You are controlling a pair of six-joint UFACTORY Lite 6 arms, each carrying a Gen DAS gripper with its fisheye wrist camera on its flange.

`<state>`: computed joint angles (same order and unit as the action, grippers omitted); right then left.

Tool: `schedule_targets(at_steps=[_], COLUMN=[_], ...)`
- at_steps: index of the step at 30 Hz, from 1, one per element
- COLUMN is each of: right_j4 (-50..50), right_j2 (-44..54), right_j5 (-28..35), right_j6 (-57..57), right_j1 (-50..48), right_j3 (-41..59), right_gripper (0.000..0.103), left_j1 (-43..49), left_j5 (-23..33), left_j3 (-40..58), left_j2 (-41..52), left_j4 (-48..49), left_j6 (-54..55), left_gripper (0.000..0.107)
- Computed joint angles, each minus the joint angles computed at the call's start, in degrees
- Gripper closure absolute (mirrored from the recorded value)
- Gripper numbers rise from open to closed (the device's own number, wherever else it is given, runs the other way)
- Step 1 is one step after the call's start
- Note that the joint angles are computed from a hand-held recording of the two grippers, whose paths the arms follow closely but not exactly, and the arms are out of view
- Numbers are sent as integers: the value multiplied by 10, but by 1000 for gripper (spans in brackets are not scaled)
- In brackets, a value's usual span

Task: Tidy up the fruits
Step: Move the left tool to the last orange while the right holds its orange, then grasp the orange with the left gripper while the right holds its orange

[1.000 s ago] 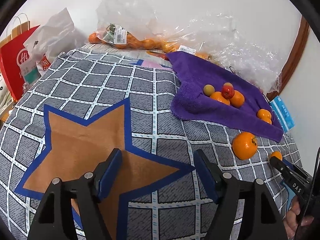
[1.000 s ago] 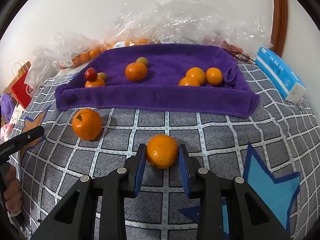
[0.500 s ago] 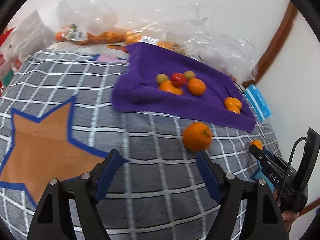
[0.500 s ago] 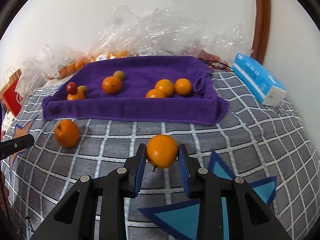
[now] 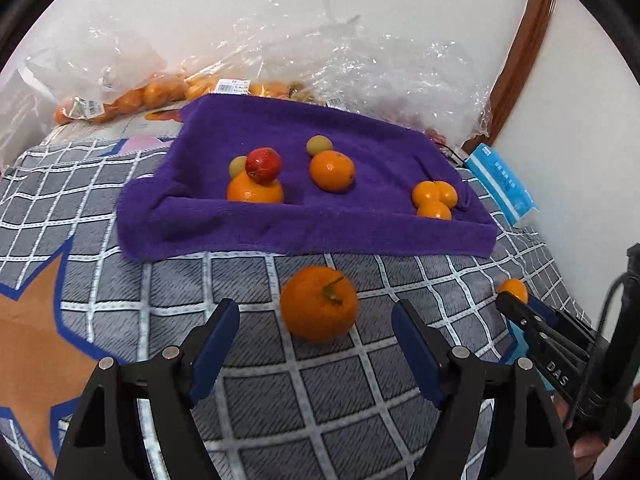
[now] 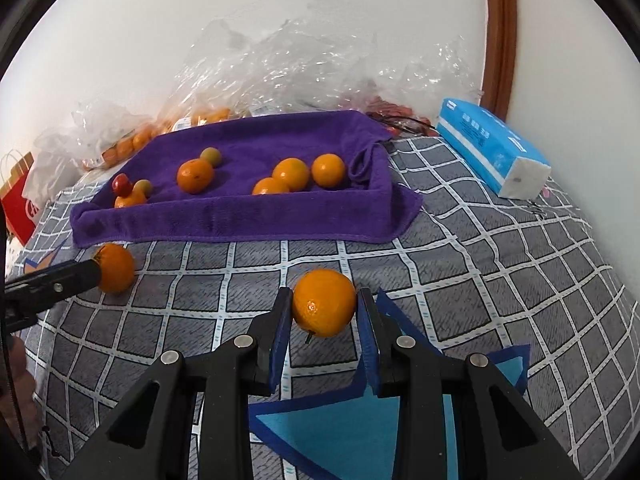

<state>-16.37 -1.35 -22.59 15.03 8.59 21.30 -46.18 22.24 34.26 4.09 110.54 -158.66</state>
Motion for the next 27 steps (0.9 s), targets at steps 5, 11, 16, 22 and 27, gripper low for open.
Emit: schedule_targets(at_steps=[5, 11, 16, 22, 27], right_j4=[-4, -10, 0, 70, 85], right_j2=[11, 30, 36, 36, 26], right_j5=[1, 14, 16, 21, 15], right_j6=[2, 15, 2, -57, -45], right_j1=[0, 1, 9, 25, 27], right_j3=[7, 23, 27, 29, 21], right_gripper=[71, 71, 71, 71, 71], left_j1=[12, 2, 10, 16, 4], left_j5=[-10, 12, 16, 28, 46], left_j3=[34, 59, 34, 4, -4], left_j2=[43, 85, 70, 50, 40], left_j4=[10, -8, 53, 130, 104], left_j6=[-3, 13, -60, -154, -142], left_gripper=[32, 57, 65, 65, 65])
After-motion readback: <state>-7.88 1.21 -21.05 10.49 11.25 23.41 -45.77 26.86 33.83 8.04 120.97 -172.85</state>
